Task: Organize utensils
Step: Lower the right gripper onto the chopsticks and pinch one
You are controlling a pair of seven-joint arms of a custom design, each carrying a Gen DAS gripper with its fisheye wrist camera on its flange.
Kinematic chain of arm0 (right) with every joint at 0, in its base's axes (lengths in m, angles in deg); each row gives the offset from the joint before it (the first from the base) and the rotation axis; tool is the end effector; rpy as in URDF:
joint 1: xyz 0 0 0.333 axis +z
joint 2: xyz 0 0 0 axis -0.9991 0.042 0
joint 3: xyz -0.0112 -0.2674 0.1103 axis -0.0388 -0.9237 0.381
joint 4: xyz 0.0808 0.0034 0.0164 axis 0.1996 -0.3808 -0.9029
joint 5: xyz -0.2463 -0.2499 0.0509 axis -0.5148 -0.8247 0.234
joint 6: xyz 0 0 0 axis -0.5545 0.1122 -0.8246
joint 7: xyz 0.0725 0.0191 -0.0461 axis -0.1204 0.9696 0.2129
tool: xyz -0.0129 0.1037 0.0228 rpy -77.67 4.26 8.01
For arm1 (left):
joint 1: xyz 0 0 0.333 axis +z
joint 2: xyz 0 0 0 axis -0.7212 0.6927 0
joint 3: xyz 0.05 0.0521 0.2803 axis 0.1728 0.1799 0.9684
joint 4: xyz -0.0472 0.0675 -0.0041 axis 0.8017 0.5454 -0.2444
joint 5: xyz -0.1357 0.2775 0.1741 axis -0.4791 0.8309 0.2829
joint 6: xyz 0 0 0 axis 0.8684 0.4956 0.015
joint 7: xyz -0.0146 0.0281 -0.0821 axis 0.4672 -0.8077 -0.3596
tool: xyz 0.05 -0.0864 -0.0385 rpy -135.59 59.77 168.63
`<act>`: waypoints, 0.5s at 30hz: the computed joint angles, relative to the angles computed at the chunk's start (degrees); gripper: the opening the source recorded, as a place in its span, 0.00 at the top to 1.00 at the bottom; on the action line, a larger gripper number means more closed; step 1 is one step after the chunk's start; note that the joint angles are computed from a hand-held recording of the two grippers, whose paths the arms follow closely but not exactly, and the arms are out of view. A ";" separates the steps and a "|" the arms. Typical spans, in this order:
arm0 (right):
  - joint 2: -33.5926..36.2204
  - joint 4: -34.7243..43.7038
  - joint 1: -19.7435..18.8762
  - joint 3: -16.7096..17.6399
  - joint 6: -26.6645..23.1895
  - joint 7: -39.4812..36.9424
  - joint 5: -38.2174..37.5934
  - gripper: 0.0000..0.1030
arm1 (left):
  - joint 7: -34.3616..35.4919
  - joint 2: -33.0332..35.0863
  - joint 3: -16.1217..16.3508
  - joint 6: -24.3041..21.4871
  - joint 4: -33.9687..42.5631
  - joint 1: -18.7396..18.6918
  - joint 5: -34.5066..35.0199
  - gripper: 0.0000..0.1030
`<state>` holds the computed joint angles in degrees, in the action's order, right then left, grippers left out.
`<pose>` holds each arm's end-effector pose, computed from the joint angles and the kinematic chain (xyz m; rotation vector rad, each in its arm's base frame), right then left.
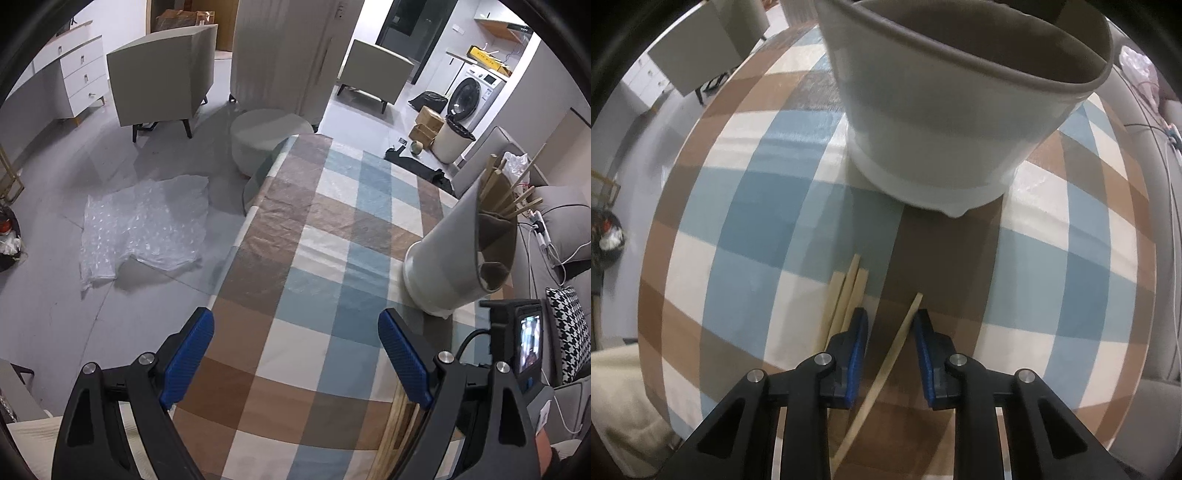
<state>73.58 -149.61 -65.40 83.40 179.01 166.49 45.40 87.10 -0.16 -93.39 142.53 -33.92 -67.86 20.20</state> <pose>0.4772 0.2499 0.3792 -1.8469 2.4128 -0.1748 0.5056 -0.3621 0.4561 -1.8347 2.2829 -0.7475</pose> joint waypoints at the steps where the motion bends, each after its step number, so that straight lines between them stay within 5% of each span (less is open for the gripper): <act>1: -0.43 -0.74 0.16 -0.09 0.89 1.18 -1.01 0.84 | 0.18 0.21 -0.03 -0.33 0.23 0.09 -0.21 0.15; 3: -1.81 -2.78 0.25 -0.02 3.07 2.53 -1.68 0.96 | 0.76 0.59 -0.16 -0.85 0.53 0.23 -0.67 0.15; 9: -9.91 -13.86 -1.03 0.34 14.16 6.97 -1.25 0.97 | 3.49 3.22 -1.01 -5.15 3.48 -0.24 -1.67 0.15; 15: -25.42 -29.83 -4.52 -0.33 25.51 10.26 3.79 0.97 | 7.14 7.78 -1.90 -11.44 8.77 -2.87 -1.72 0.15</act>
<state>48.16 -179.44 -69.92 83.07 204.52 176.75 49.20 94.24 7.61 -95.29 131.09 -25.15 -70.73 18.49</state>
